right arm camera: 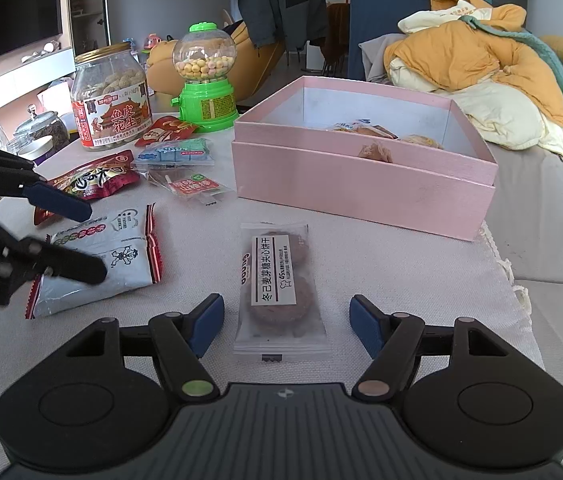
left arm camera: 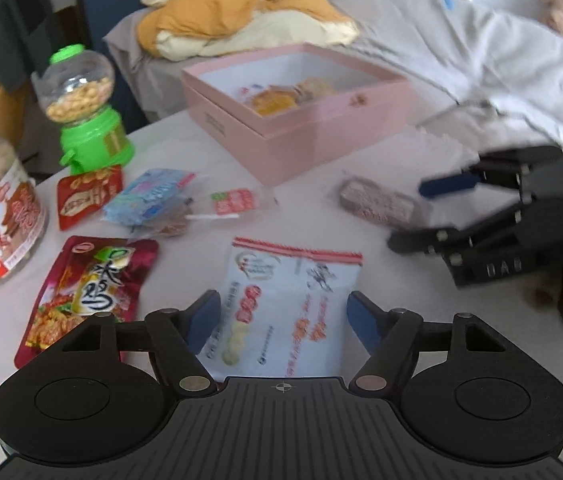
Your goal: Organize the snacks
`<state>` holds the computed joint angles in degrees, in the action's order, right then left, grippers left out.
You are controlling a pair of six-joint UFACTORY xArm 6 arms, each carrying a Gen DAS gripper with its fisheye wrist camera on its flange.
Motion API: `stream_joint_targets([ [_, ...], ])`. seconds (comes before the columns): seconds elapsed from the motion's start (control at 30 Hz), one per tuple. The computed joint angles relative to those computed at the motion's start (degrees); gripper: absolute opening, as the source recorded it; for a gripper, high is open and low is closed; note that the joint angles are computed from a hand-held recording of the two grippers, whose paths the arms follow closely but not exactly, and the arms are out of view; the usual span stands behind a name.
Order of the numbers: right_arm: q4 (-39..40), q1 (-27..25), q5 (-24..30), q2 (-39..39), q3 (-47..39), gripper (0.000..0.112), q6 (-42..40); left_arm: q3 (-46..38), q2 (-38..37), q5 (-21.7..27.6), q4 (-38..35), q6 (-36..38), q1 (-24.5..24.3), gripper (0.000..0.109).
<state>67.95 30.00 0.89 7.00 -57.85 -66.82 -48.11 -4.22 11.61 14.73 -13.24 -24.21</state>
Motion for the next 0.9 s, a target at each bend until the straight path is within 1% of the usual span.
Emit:
stream_joint_targets([
  [0.07, 0.1, 0.0, 0.0, 0.0, 0.0, 0.07, 0.0, -1.0, 0.7, 1.5, 9.6, -6.6, -0.1, 0.079],
  [0.13, 0.1, 0.0, 0.0, 0.0, 0.0, 0.07, -0.1, -2.4, 1.8, 3.3, 14.9, -11.9, -0.1, 0.082],
  [0.3, 0.1, 0.0, 0.0, 0.0, 0.0, 0.07, -0.1, -4.0, 3.7, 3.1, 17.4, -22.3, 2.8, 0.083],
  [0.33, 0.1, 0.0, 0.0, 0.0, 0.0, 0.07, -0.1, -3.8, 3.7, 2.5, 16.6, -23.0, 3.4, 0.083],
  [0.4, 0.2, 0.0, 0.2, -0.1, 0.0, 0.07, -0.1, -3.3, 4.0, 0.7, 11.1, -21.5, 4.0, 0.084],
  [0.43, 0.3, -0.2, 0.6, 0.0, -0.1, 0.07, -0.2, -3.3, 4.2, 0.4, 10.2, -22.0, 4.1, 0.085],
  [0.5, -0.7, -0.8, 2.0, 0.1, -0.6, 0.07, 1.0, -4.3, 4.6, 2.0, 12.4, -25.2, 3.6, 0.085],
  [0.57, -5.4, -1.9, 4.0, 1.0, -2.0, 0.07, 5.2, -6.0, 5.3, 4.8, 17.3, -30.7, 2.8, 0.085],
  [0.63, -13.8, -2.5, 4.2, 3.1, -4.0, 0.07, 13.0, -7.5, 5.9, 7.2, 22.8, -37.2, 1.9, 0.082],
  [0.67, -17.8, -3.1, 4.9, 4.6, -5.7, 0.07, 16.4, -7.6, 5.8, 7.8, 24.4, -39.5, 1.5, 0.082],
  [0.7, -20.7, -3.5, 5.6, 5.8, -7.1, 0.069, 19.0, -7.3, 5.3, 8.2, 24.2, -40.5, 1.0, 0.082],
  [0.77, -27.9, -4.1, 6.5, 6.7, -8.3, 0.053, 25.1, -6.3, 4.1, 7.7, 22.2, -41.2, 0.1, 0.082],
  [0.8, -30.1, -4.4, 8.0, 6.1, -8.2, 0.039, 25.8, -5.9, 3.3, 8.1, 23.0, -42.3, -0.5, 0.082],
  [0.87, -32.9, -4.6, 10.8, 4.1, -7.0, 0.039, 25.0, -6.0, 2.0, 11.7, 26.9, -45.1, -2.4, 0.082],
  [0.9, -33.6, -4.6, 11.1, 2.8, -5.8, 0.039, 24.8, -6.0, 1.4, 13.0, 28.0, -45.7, -3.2, 0.082],
])
